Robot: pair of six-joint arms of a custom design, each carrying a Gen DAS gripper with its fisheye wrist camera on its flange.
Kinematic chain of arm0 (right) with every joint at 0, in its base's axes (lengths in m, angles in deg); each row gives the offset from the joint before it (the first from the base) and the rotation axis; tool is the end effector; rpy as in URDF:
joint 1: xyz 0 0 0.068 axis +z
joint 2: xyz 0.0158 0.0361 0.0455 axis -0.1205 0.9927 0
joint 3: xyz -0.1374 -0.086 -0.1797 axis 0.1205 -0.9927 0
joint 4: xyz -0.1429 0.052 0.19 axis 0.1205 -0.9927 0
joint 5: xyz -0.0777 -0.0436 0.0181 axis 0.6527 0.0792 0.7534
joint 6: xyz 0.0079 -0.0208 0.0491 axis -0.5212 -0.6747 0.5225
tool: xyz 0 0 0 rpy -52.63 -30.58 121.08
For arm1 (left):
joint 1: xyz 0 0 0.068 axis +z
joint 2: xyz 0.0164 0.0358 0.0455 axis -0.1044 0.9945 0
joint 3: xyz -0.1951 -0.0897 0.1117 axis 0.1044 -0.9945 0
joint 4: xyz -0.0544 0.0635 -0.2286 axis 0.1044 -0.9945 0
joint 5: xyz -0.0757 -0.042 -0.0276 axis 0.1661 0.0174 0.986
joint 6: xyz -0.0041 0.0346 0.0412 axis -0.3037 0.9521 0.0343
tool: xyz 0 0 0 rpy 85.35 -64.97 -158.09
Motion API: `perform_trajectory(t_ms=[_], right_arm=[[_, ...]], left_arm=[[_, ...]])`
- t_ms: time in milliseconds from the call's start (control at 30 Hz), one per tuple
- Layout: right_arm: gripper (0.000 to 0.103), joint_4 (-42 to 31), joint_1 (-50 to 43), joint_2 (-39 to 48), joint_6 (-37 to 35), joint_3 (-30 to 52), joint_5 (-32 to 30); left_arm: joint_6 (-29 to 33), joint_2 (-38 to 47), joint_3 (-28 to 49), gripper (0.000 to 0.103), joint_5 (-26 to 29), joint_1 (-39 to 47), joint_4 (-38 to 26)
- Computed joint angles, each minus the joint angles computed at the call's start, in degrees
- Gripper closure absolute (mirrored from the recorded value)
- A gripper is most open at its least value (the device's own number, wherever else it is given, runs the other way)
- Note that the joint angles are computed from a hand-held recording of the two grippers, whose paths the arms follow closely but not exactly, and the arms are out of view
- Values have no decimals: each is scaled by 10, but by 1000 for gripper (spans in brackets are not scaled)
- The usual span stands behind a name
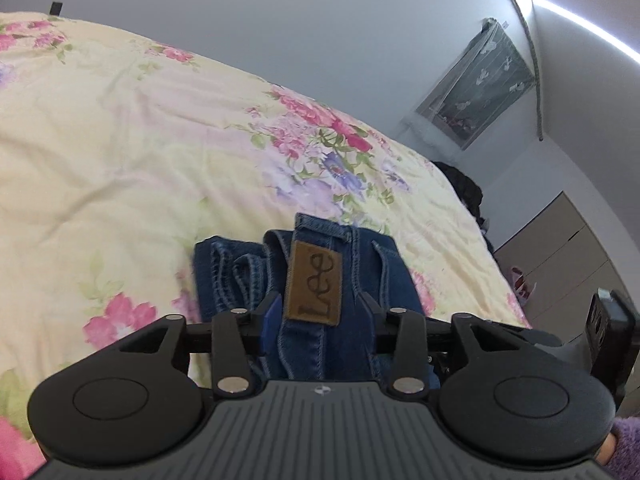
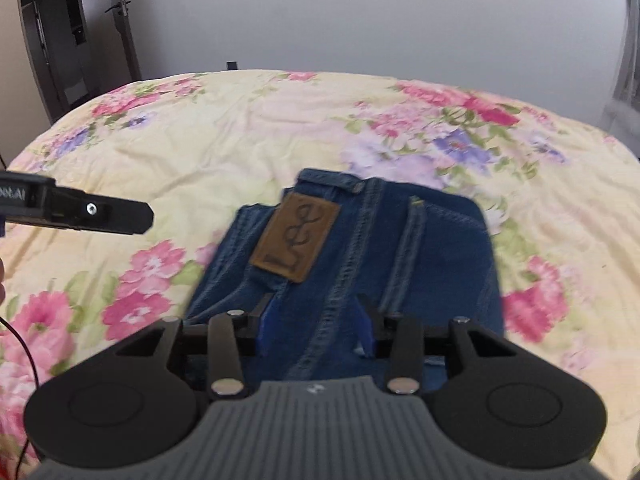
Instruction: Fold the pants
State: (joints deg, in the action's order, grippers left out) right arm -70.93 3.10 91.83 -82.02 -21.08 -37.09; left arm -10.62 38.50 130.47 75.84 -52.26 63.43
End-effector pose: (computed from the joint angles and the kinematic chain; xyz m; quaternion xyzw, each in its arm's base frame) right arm 0.1482 0.0260 0.2395 -0.0857 0.9197 0.0287 0.3820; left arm 0.1746 -0.1804 0.2263 0.0005 0.8837 -0.3220 0.3398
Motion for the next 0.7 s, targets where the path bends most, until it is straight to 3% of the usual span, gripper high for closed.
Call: perform_trajectory(t_ms=[33, 100, 233, 367, 433, 567, 700], right_arm=[[66, 9, -48, 4, -28, -2, -22], [68, 27, -135, 14, -80, -7, -67], [74, 79, -265, 37, -162, -33, -137], [74, 127, -343, 58, -196, -70, -212], [74, 150, -356, 63, -193, -86, -232], [74, 175, -369, 98, -183, -97, -261], [74, 188, -364, 114, -168, -101, -258]], left_arm=[[-6, 35, 6, 39, 20, 13, 36], [-17, 99, 27, 36, 44, 33, 79], [-12, 215, 74, 35, 69, 60, 136], [-13, 286, 90, 36, 106, 84, 190], [-15, 310, 87, 41, 110, 91, 220], [-24, 344, 80, 43, 121, 99, 278], [1, 341, 119, 67, 78, 71, 226]])
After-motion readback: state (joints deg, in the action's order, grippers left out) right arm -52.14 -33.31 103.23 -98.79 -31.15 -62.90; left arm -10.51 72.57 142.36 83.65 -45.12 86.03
